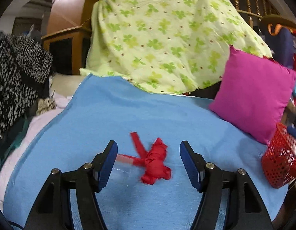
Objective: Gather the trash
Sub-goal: 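Move both tools back to the red ribbon and clear box on the towel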
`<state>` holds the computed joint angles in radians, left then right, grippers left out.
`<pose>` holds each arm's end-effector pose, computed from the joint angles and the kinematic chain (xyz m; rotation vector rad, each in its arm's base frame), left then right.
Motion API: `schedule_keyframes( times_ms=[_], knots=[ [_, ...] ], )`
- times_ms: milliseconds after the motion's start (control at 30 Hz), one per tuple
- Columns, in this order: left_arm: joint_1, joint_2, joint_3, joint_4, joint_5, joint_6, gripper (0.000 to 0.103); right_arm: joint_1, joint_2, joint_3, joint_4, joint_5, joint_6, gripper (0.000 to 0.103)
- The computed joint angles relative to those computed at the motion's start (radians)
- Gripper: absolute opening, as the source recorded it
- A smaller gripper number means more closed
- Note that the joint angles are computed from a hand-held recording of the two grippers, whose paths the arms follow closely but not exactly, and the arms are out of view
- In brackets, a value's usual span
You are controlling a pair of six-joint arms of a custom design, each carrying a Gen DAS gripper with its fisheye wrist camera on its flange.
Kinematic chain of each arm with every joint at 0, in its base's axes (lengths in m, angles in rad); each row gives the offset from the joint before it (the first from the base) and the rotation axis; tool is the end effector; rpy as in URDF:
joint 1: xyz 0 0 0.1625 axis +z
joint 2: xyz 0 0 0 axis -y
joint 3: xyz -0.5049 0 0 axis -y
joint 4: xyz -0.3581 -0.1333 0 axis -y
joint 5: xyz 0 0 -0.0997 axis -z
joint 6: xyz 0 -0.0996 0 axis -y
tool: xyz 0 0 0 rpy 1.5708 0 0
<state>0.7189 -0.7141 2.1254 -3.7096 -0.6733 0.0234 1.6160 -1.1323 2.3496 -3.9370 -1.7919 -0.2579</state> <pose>-0.2780 -0.5239 0.1595 0.5934 2.2639 -1.2484 0.1325 -0.4623 0.3348 0.1917 -2.3964 1.5150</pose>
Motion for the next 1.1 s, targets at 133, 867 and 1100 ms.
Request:
schedule_keyframes(
  times_ms=[133,867,1100],
  knots=[
    [0.019,-0.031,0.010,0.045,-0.008,-0.060,0.068,0.013,0.030,-0.026,0.066,-0.001,0.027,0.065],
    [0.122,-0.181,0.019,0.382,0.055,-0.410,0.069,0.040,0.212,-0.196,0.436,0.092,0.127,0.065],
    [0.144,-0.195,0.001,0.440,0.015,-0.419,0.069,0.049,0.304,-0.317,0.552,0.083,0.172,0.065]
  ],
)
